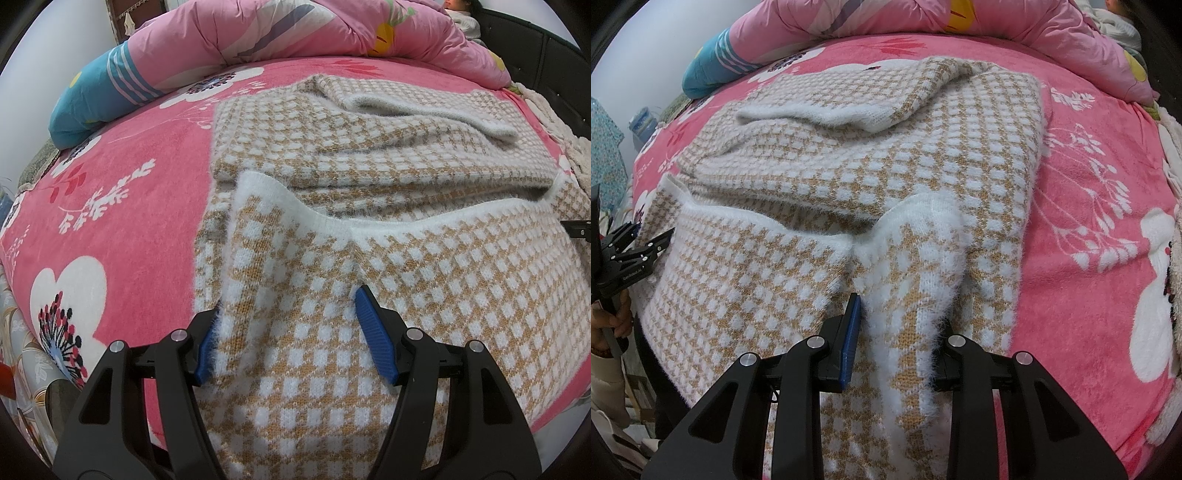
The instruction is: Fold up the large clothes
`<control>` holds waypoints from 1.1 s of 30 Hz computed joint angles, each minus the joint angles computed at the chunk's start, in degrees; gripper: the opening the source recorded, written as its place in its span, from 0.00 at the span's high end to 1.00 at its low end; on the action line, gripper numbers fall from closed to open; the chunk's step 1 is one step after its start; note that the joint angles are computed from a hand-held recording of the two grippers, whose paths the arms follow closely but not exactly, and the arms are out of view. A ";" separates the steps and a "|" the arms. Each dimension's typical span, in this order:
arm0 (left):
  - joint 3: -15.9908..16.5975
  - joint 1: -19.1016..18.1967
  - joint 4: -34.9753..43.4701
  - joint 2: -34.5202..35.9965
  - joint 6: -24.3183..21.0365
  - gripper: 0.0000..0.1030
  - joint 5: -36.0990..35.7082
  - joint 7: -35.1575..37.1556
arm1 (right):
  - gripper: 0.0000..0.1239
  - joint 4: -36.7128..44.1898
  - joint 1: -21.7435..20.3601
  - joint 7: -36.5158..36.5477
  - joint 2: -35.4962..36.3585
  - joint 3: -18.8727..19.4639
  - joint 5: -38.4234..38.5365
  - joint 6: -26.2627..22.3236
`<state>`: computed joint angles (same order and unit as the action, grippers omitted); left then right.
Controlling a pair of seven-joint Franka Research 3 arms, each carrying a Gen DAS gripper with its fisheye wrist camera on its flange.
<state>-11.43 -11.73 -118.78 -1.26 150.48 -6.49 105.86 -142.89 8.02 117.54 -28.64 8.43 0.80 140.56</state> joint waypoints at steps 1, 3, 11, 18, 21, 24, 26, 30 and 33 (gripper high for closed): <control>0.06 0.05 0.00 0.02 0.02 0.39 -0.11 0.18 | 0.78 -0.02 0.00 -0.01 -0.04 -0.02 -0.02 -0.02; -0.01 0.01 0.03 0.02 -0.03 0.39 0.02 0.02 | 0.78 -0.08 0.03 -0.07 -0.11 -0.08 0.01 -0.02; -0.05 -0.01 -0.05 -0.03 -0.01 0.39 0.18 -0.18 | 0.78 0.24 -0.01 0.06 0.04 0.04 -0.13 -0.34; -0.04 0.00 -0.07 -0.02 0.07 0.37 0.45 -0.36 | 0.78 0.71 -0.19 0.44 0.32 0.19 -0.78 -0.90; 0.03 0.03 -0.20 -0.18 0.24 0.39 0.21 -0.38 | 0.78 0.79 -0.46 1.29 0.16 0.79 -1.72 -0.96; 0.25 0.04 -1.22 -1.15 1.24 0.49 -0.95 0.79 | 0.85 0.76 -0.86 2.99 -0.35 1.76 -3.25 -0.99; 0.37 0.07 -2.42 -2.09 2.74 0.60 0.22 0.31 | 0.92 0.53 -0.96 3.99 -1.27 2.38 -4.32 -0.65; 1.28 0.05 -4.73 -4.21 5.36 0.85 0.86 1.02 | 0.93 -0.03 -1.34 5.77 -4.00 4.25 -7.43 -0.68; 2.40 -0.52 -6.05 -5.87 6.21 0.89 -1.34 3.63 | 0.94 -0.62 -1.34 7.17 -6.29 5.36 -8.80 -0.55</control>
